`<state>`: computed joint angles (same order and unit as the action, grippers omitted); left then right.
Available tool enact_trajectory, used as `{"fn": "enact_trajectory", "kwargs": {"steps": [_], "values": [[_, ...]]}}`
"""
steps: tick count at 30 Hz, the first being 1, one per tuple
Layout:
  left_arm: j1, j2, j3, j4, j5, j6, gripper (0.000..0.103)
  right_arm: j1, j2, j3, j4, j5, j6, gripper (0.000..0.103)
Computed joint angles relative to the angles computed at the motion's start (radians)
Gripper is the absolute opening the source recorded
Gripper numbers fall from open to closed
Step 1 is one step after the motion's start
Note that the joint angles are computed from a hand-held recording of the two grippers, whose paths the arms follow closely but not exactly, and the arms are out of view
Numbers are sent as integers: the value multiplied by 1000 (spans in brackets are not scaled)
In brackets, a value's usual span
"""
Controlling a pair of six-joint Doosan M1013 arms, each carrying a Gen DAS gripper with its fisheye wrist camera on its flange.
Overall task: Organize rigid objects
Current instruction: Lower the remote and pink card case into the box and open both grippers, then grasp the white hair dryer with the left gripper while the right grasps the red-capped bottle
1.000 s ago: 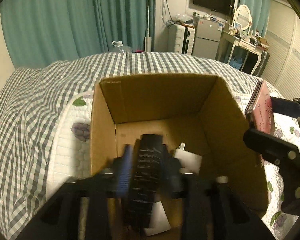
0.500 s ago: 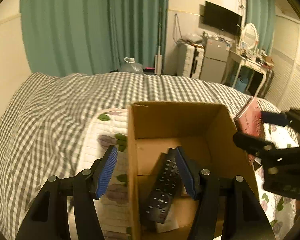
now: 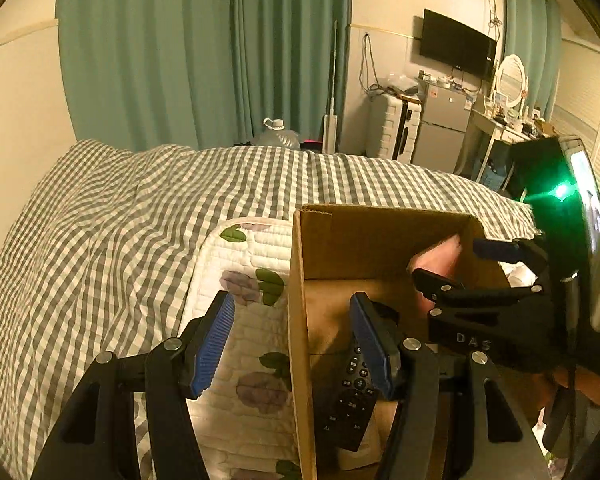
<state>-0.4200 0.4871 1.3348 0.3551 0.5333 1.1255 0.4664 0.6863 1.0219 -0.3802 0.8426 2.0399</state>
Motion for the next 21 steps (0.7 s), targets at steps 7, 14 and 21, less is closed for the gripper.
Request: {"fn": "enact_trajectory", "kwargs": {"steps": [7, 14, 21], "values": [[-16, -15, 21, 48, -25, -21, 66, -14, -75, 92, 16, -98, 57, 89], [-72, -39, 54, 146, -45, -19, 68, -34, -234, 282, -150, -204, 218, 101], [-153, -46, 64, 196, -74, -21, 68, -86, -355, 438, -293, -169, 352, 103]]}}
